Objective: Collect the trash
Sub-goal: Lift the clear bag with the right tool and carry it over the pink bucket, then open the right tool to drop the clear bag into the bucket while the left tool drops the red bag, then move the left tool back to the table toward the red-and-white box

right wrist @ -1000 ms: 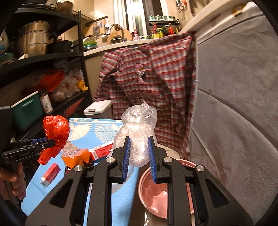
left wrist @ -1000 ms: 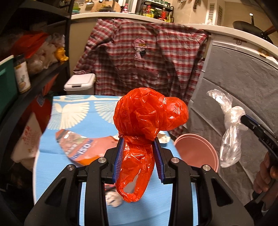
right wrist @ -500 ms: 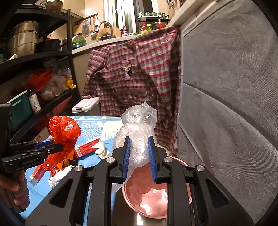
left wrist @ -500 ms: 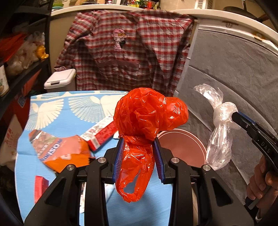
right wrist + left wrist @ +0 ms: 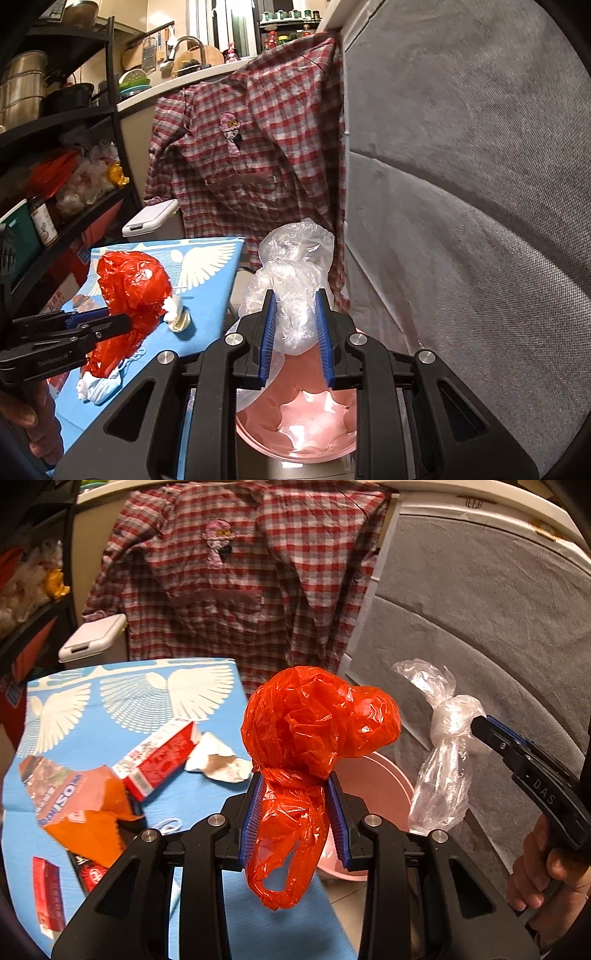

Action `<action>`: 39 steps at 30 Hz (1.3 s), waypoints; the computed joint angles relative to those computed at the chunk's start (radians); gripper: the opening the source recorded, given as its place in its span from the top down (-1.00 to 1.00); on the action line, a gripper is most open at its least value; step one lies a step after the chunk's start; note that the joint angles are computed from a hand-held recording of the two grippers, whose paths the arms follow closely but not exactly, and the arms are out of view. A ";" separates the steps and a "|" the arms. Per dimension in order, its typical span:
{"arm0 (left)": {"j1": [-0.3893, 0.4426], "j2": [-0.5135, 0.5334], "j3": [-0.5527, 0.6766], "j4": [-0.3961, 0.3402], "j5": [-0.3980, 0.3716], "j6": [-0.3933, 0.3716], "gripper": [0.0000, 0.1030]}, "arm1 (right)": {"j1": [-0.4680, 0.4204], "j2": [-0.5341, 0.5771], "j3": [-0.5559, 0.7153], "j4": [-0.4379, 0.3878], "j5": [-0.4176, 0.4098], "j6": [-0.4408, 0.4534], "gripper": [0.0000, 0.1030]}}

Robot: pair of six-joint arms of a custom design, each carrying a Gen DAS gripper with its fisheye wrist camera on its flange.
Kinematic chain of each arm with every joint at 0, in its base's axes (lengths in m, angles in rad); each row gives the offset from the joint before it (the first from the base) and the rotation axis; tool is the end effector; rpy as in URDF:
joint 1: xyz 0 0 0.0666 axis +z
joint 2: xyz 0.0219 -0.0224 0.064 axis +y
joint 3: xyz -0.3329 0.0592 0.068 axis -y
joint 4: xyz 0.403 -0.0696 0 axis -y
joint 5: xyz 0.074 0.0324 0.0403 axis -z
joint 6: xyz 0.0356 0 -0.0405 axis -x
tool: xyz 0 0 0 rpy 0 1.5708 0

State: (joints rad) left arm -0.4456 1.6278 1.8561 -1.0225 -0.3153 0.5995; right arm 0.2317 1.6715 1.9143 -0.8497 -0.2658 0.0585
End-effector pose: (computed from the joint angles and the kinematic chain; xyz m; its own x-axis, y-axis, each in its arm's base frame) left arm 0.5250 -0.2390 0.4732 -0.6520 -0.2831 -0.7034 -0.1868 0.9591 -0.2128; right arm 0.5849 0.1472 0.4899 -0.5289 -0.1828 -0.8288 -0.4633 0.8804 0.1015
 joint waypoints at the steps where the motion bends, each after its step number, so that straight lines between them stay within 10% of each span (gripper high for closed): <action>1: -0.001 0.012 0.013 -0.003 0.005 0.000 0.35 | 0.000 0.001 0.001 -0.001 0.002 0.001 0.57; 9: -0.001 0.102 0.112 -0.034 0.040 0.002 0.33 | -0.008 0.027 0.027 -0.020 0.020 0.010 0.55; 16: 0.000 0.134 0.154 -0.017 0.069 0.004 0.04 | -0.007 0.056 0.059 -0.062 0.051 0.025 0.14; 39: 0.043 -0.119 -0.087 0.037 -0.036 -0.017 0.15 | 0.051 -0.049 -0.029 0.039 0.030 -0.007 0.12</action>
State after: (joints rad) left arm -0.4027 1.5092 1.7695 -0.9853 -0.3515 0.5830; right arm 0.2827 1.6226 1.8853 -0.8104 -0.2361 0.0517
